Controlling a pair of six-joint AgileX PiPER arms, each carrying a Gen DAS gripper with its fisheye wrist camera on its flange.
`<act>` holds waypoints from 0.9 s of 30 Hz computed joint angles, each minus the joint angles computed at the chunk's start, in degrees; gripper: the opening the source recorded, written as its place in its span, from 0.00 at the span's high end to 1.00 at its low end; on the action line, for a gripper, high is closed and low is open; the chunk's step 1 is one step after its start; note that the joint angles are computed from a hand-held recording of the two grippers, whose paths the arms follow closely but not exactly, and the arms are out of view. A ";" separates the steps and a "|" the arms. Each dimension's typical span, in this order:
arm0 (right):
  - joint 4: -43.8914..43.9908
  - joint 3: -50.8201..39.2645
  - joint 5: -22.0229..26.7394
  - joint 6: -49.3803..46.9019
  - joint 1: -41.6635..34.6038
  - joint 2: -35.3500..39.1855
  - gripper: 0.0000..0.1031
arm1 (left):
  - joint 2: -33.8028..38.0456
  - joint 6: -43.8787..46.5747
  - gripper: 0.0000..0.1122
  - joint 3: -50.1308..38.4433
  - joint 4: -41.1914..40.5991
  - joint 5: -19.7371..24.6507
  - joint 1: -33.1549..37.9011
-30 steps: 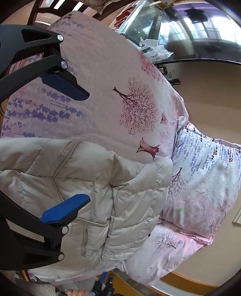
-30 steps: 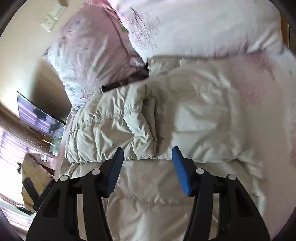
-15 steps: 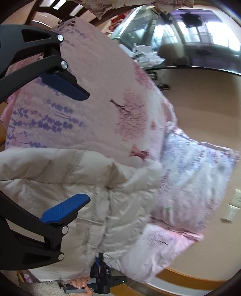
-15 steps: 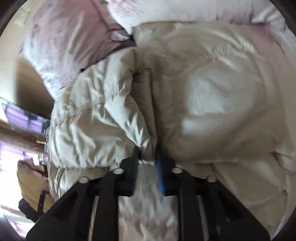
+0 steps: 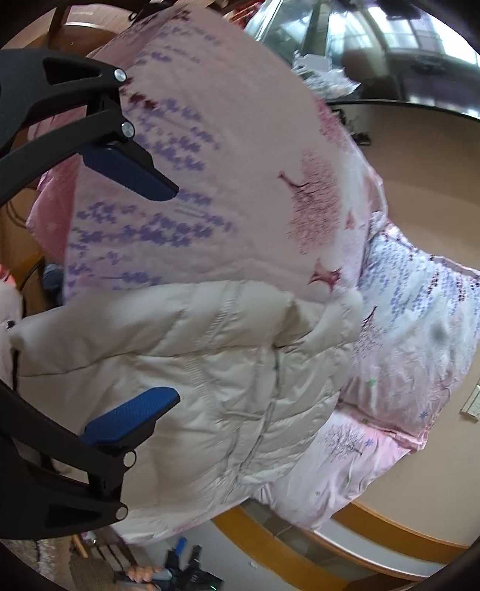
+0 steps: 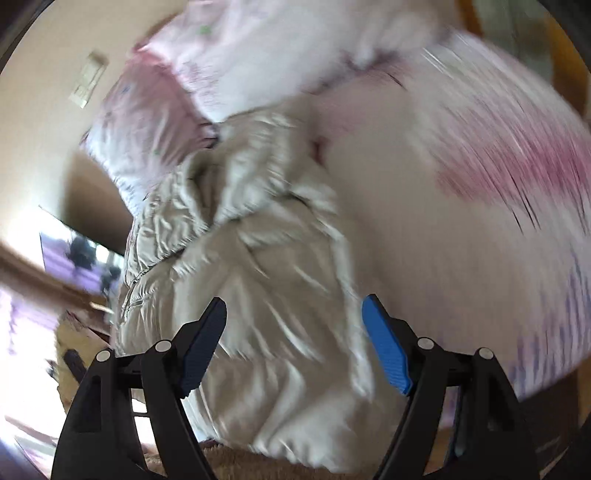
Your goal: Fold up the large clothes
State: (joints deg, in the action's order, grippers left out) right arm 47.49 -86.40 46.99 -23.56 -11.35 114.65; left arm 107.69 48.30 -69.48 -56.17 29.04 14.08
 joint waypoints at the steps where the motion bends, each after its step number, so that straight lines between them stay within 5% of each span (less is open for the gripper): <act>1: 2.28 1.93 0.43 -1.70 -1.34 0.14 0.25 | -0.01 1.38 0.10 0.46 -1.53 1.07 0.55; 14: 9.67 6.63 6.83 -10.48 -5.01 3.61 0.25 | 0.60 5.63 0.13 3.29 -8.79 12.34 5.04; 27: 13.63 6.88 10.79 -16.51 -3.64 5.55 0.34 | 0.35 -1.05 0.30 2.82 -4.56 15.76 4.34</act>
State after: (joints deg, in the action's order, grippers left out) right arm 61.12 -79.53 57.78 -40.07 -14.99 120.20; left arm 108.04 47.25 -66.65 -60.73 44.79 18.43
